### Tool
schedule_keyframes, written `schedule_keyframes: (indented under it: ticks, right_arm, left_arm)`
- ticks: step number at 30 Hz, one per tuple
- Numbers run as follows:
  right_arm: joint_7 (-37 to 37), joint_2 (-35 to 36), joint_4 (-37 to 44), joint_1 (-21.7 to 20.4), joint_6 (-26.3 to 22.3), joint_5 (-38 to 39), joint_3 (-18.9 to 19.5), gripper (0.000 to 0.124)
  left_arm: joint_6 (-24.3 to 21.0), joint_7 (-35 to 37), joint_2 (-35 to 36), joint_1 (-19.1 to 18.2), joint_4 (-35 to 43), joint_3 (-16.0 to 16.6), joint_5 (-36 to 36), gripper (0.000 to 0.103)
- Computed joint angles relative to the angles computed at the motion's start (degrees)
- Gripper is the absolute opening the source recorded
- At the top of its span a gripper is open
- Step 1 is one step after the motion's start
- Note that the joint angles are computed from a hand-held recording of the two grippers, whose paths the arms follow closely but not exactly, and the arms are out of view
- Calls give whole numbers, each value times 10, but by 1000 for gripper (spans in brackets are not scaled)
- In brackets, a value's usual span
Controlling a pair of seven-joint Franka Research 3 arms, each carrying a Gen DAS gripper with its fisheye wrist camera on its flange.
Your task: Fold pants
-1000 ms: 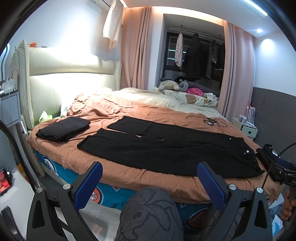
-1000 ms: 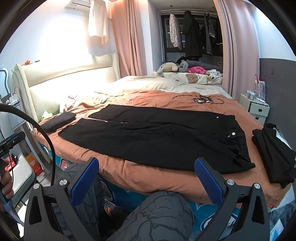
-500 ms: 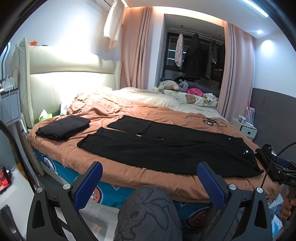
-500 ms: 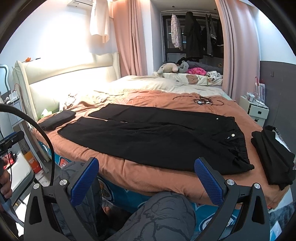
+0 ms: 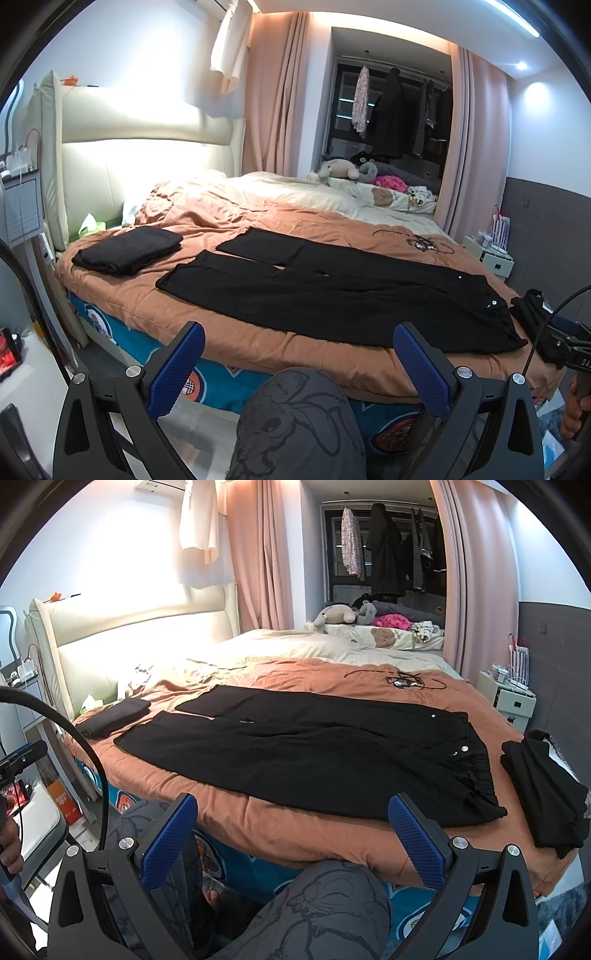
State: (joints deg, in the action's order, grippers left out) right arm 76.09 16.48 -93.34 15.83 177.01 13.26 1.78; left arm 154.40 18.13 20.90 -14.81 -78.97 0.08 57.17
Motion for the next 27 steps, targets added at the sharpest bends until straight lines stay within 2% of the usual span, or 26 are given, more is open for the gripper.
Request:
schedule_keyframes:
  ticks: [22, 27]
  right_arm:
    - [9, 10, 10, 2, -3, -1, -1, 103]
    - [33, 21, 24, 13, -12, -12, -17, 103]
  left_arm:
    - [14, -18, -23, 21, -34, -2, 2, 103]
    - [14, -2, -21, 28, -34, -5, -13, 103]
